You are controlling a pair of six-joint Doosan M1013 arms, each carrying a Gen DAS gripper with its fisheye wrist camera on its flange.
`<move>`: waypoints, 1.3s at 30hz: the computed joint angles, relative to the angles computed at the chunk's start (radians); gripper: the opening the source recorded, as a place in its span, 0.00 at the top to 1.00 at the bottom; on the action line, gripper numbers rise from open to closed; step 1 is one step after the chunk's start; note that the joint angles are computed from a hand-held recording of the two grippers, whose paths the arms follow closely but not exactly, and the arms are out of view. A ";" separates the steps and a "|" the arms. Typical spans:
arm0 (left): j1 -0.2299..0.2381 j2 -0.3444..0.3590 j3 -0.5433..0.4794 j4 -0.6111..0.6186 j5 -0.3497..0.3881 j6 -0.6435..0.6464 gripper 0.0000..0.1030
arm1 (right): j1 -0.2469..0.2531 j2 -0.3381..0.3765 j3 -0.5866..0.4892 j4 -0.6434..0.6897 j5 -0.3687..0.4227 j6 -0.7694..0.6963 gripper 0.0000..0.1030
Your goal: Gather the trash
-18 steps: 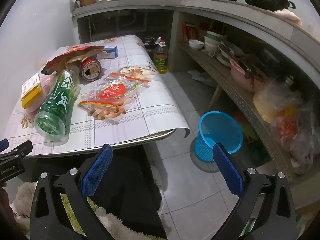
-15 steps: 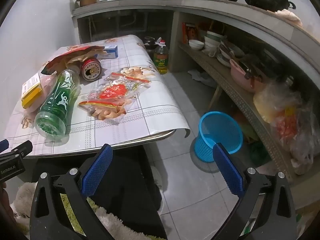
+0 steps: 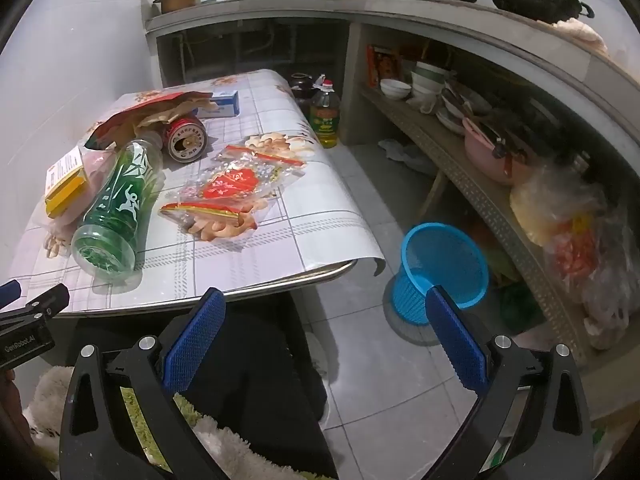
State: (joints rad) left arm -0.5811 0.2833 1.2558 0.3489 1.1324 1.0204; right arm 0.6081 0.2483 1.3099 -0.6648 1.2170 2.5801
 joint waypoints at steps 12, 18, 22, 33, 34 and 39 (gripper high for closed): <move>0.001 0.000 0.000 -0.003 -0.002 0.001 0.06 | 0.005 0.006 -0.009 0.000 0.003 0.002 0.07; 0.002 0.001 -0.001 -0.005 -0.001 0.003 0.06 | 0.004 0.003 -0.006 0.002 0.000 0.000 0.07; 0.002 0.001 -0.002 -0.005 -0.001 0.003 0.06 | 0.006 0.009 -0.014 0.002 0.002 0.003 0.07; 0.006 0.002 -0.003 -0.005 -0.001 0.001 0.06 | -0.001 0.011 -0.016 0.018 -0.011 -0.002 0.07; 0.006 0.002 -0.003 -0.005 0.000 0.000 0.06 | -0.001 0.009 -0.014 0.018 -0.012 -0.001 0.07; 0.007 0.002 -0.002 -0.005 -0.001 0.002 0.06 | -0.001 0.009 -0.014 0.019 -0.015 0.004 0.07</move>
